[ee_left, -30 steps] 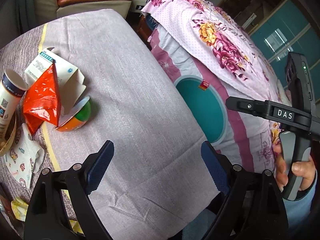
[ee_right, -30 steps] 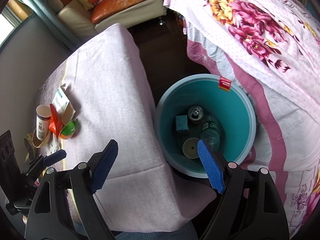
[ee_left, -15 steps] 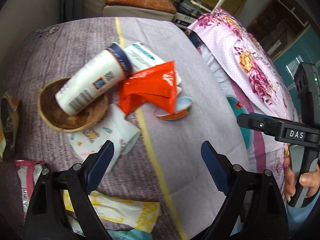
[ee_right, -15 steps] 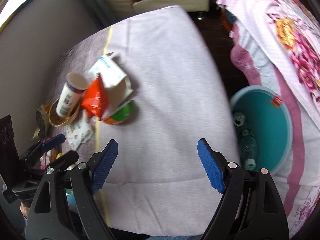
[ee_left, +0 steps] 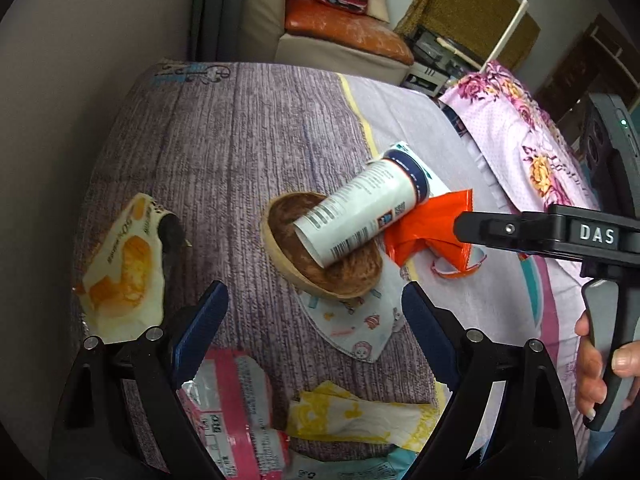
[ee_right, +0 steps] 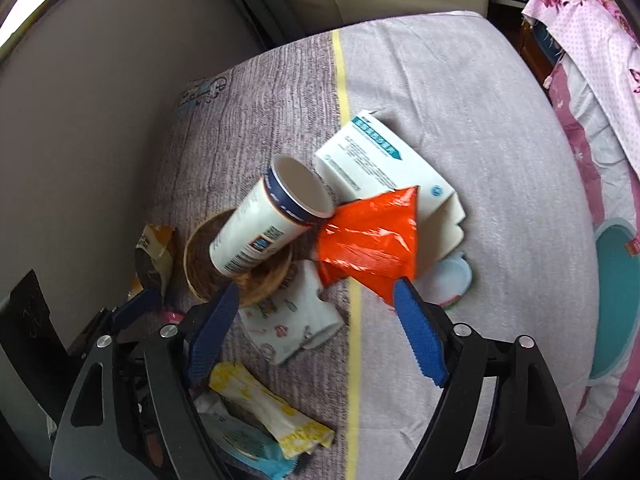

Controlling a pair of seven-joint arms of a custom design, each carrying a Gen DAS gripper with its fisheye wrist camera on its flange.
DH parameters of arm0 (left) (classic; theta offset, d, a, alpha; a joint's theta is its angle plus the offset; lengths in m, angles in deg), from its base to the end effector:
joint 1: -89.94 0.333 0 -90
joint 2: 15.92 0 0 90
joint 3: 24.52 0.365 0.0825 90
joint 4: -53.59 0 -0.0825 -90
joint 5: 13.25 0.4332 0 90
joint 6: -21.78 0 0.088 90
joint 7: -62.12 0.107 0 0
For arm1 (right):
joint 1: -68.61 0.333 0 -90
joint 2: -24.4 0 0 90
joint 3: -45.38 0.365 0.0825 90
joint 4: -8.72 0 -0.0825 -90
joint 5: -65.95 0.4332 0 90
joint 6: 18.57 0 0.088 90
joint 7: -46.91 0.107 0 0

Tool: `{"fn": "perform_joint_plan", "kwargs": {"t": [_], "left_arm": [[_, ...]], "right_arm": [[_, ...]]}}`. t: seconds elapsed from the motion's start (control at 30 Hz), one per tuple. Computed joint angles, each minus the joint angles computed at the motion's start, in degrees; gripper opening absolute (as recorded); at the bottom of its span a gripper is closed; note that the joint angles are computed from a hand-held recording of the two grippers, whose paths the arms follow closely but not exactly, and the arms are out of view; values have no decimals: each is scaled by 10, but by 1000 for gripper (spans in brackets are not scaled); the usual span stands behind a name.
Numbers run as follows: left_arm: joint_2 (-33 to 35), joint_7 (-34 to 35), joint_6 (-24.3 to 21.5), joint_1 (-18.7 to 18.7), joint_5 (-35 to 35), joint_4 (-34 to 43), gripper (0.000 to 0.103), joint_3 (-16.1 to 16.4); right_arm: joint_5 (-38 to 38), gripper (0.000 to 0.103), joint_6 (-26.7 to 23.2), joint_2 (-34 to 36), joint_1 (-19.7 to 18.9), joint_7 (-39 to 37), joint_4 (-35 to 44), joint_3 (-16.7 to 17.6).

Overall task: Collect trash
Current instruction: 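Move both grippers back to the white yogurt cup in the wooden bowl, then grasp the white yogurt cup with the right gripper while the left grasps the wooden bowl rim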

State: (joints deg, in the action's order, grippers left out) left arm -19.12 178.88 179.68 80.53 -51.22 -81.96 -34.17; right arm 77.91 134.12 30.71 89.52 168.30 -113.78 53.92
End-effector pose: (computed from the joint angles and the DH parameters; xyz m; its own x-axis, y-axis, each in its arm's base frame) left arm 0.5350 -0.1585 0.4059 -0.2920 -0.9181 0.2680 -0.8756 0.1439 -0.4612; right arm 0.5566 0.3051 0.4175 -0.1456 -0.9240 -0.3536 -0.9411 0.2396 -0.2386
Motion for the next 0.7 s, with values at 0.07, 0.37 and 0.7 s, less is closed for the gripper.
{"fn": "perform_joint_plan", "kwargs": {"t": [0.07,0.37,0.7], "left_arm": [[-1,0,2,4,6,3,89,4],[38,-29,5,32,58,49,89,12],[73,-41,-13,44,85,75,89,3]], "right_arm": [[38,53,-4,25,-4,-13,25,8],[-2,68,-3,99,6,80,95,2],[22,57,44,143,-29,61,117,39]]}}
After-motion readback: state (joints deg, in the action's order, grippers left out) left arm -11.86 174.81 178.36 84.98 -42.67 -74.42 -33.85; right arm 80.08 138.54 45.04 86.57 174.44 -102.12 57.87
